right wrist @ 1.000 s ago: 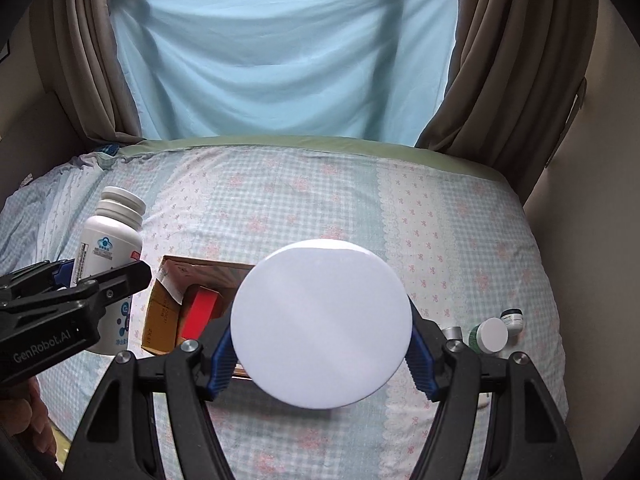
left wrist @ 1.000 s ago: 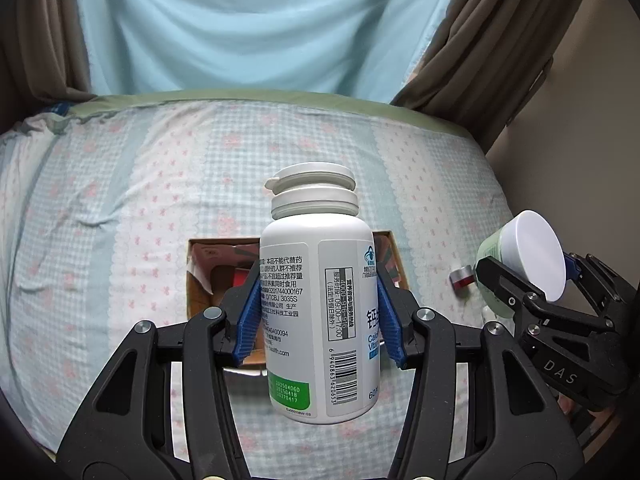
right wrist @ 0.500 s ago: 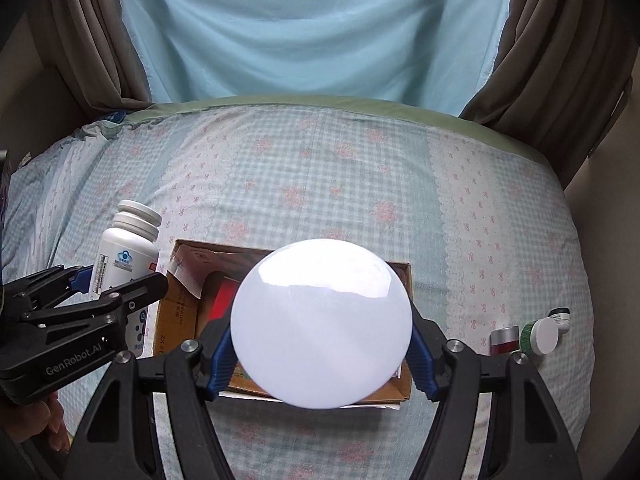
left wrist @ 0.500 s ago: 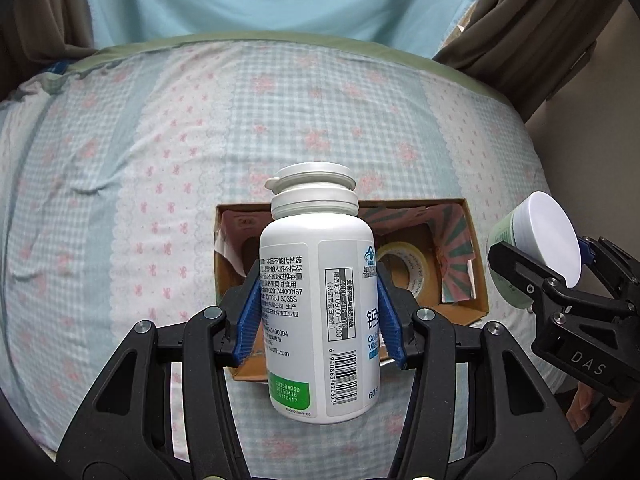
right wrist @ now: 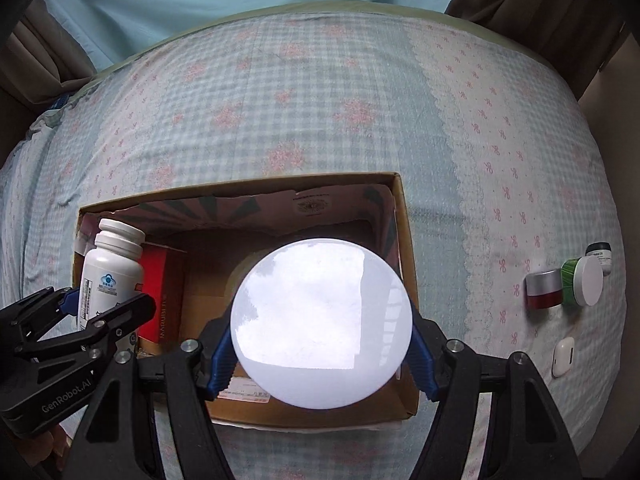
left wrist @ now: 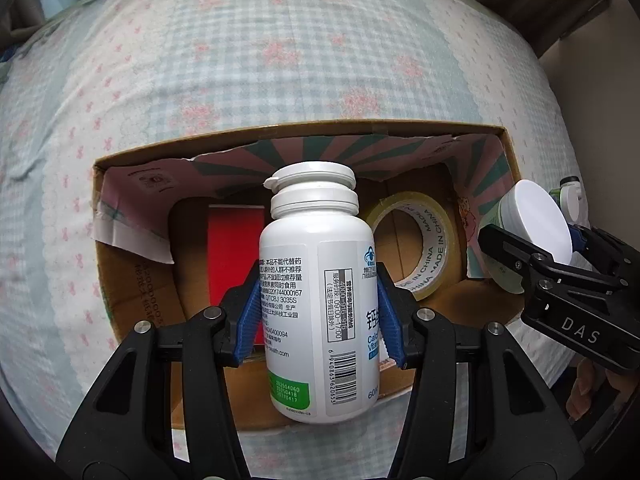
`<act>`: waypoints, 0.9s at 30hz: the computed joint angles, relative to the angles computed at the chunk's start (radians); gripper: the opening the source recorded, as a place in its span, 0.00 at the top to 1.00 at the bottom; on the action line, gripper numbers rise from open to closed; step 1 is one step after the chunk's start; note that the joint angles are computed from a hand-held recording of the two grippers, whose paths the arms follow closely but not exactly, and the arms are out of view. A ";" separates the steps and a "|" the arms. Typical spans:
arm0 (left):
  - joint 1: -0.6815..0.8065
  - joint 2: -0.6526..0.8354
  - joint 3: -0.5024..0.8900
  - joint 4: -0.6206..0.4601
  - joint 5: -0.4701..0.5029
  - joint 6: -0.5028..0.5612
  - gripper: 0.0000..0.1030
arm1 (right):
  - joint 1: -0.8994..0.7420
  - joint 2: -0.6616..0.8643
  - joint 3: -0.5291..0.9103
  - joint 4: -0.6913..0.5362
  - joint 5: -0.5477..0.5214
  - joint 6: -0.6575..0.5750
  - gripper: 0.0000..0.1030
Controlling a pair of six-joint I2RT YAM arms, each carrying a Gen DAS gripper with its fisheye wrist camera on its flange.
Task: Organize rigid objects
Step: 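Release the pill bottle into the box with the left tool while the right tool releases the white jar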
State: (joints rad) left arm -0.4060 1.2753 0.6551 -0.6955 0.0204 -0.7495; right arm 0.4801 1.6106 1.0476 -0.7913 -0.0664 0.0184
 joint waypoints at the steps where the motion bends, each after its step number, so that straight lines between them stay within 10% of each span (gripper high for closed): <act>1: -0.001 0.025 0.001 0.015 0.007 0.003 0.54 | -0.006 0.015 0.000 0.002 -0.001 -0.005 0.36; 7: -0.019 0.089 0.022 0.009 -0.014 0.012 0.50 | -0.009 0.063 -0.003 0.018 -0.038 -0.026 0.35; 10: -0.022 0.047 0.027 -0.028 -0.041 0.008 0.01 | -0.023 0.081 -0.001 0.017 -0.090 -0.015 0.35; 16: 0.030 -0.088 -0.020 -0.110 -0.029 -0.004 0.00 | -0.076 -0.017 -0.084 0.095 -0.192 0.001 0.00; 27: -0.099 -0.241 -0.034 -0.280 -0.109 -0.165 0.00 | -0.017 -0.158 -0.139 0.041 -0.155 -0.018 0.00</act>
